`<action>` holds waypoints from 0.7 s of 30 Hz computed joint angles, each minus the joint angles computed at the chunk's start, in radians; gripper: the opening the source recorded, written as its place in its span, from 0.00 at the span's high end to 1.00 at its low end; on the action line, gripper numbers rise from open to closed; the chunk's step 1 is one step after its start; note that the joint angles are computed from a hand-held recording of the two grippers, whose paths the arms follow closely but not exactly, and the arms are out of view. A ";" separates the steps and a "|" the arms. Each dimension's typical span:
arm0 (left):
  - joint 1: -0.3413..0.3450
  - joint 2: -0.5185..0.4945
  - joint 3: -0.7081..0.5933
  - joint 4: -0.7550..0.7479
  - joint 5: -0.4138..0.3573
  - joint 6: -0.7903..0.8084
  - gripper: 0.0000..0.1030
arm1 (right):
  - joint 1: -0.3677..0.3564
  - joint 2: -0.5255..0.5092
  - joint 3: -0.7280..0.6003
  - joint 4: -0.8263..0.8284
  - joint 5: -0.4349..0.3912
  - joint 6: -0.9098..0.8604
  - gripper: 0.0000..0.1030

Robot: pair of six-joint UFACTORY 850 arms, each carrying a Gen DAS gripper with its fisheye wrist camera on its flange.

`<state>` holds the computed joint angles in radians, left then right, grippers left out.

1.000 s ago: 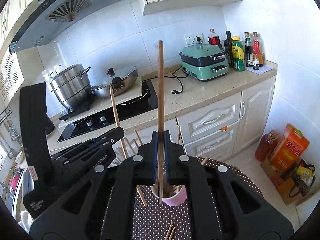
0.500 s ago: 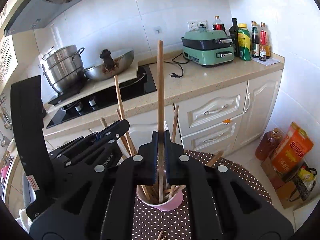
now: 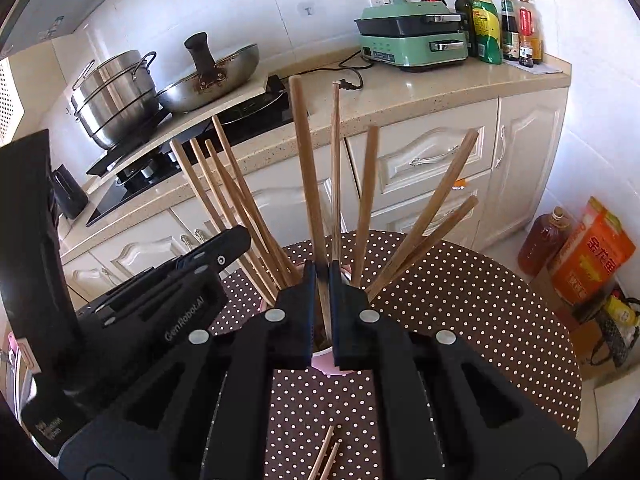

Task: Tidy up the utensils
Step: 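Lower both chopsticks into the pink cup and open both grippers, then withdraw both tools from the cup back toward the chopstick pile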

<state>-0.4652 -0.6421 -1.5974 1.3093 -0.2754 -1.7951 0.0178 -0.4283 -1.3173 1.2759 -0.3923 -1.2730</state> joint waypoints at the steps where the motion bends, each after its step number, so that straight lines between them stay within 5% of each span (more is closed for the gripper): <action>1: 0.001 0.001 -0.001 -0.014 0.003 0.012 0.94 | -0.002 -0.006 -0.011 -0.036 -0.017 0.036 0.93; 9: -0.004 0.026 0.007 -0.063 -0.011 0.095 0.93 | -0.014 -0.024 -0.066 -0.251 -0.113 0.279 0.92; 13: -0.006 0.048 0.016 -0.146 -0.015 0.184 0.80 | -0.029 -0.014 -0.057 -0.294 -0.156 0.361 0.86; 14: -0.007 0.055 0.021 -0.145 -0.016 0.187 0.79 | -0.034 -0.003 -0.045 -0.291 -0.156 0.373 0.77; 15: -0.010 0.066 0.028 -0.154 -0.023 0.203 0.79 | -0.038 0.011 -0.029 -0.287 -0.149 0.376 0.59; 17: -0.013 0.081 0.036 -0.167 -0.036 0.221 0.74 | -0.044 0.044 0.008 -0.276 -0.106 0.379 0.43; 21: -0.016 0.117 0.059 -0.212 -0.047 0.288 0.72 | -0.060 0.081 0.030 -0.290 -0.108 0.407 0.42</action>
<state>-0.4810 -0.5251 -1.5385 1.0968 -0.3228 -1.5074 -0.0423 -0.3471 -1.2871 0.9855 -0.5005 -0.8665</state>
